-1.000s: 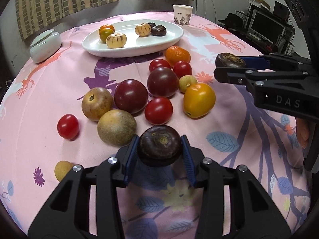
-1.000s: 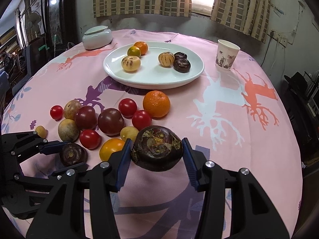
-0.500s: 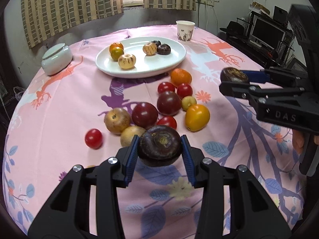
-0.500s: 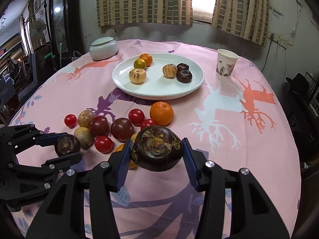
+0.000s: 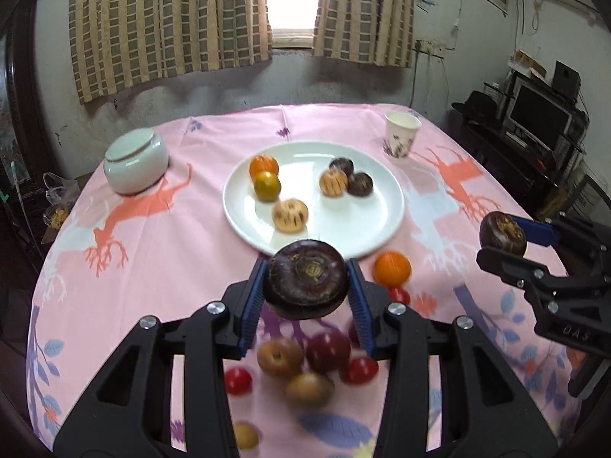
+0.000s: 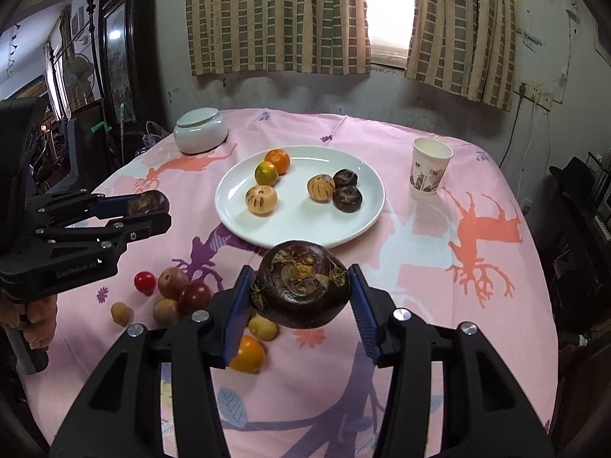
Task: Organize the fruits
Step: 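Carry both purple fruits to the white plate and open both grippers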
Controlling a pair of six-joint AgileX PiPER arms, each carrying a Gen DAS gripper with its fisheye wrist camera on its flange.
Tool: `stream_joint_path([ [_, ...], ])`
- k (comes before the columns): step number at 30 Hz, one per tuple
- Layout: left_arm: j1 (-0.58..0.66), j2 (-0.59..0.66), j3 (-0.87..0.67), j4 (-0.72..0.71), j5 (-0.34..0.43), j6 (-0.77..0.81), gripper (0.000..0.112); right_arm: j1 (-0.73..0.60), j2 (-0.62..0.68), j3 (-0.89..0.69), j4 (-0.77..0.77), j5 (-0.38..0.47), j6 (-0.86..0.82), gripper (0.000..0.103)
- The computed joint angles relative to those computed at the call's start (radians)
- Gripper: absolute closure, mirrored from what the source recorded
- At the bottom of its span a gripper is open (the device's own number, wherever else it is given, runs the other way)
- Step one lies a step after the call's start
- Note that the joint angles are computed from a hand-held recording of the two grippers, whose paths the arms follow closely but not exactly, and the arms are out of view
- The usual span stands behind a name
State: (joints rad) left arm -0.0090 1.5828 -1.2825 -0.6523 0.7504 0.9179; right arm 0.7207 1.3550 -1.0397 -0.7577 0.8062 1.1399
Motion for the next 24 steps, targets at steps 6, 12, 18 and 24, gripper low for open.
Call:
stream_joint_path([
  [6, -0.095, 0.174, -0.196, 0.178, -0.082, -0.211, 0.07, -0.214, 0.138, -0.124, 0.151, -0.136, -0.182, 0.053],
  [12, -0.134, 0.423, -0.482, 0.324, -0.002, -0.425, 0.07, -0.348, 0.324, -0.274, 0.311, -0.202, -0.33, 0.053],
  [18, -0.157, 0.593, -0.682, 0.418, 0.066, -0.554, 0.07, -0.378, 0.489, -0.41, 0.342, -0.149, -0.373, 0.053],
  [24, -0.151, 0.676, -0.808, 0.41, 0.122, -0.597, 0.069, -0.388, 0.578, -0.48, 0.358, -0.11, -0.4, 0.053],
])
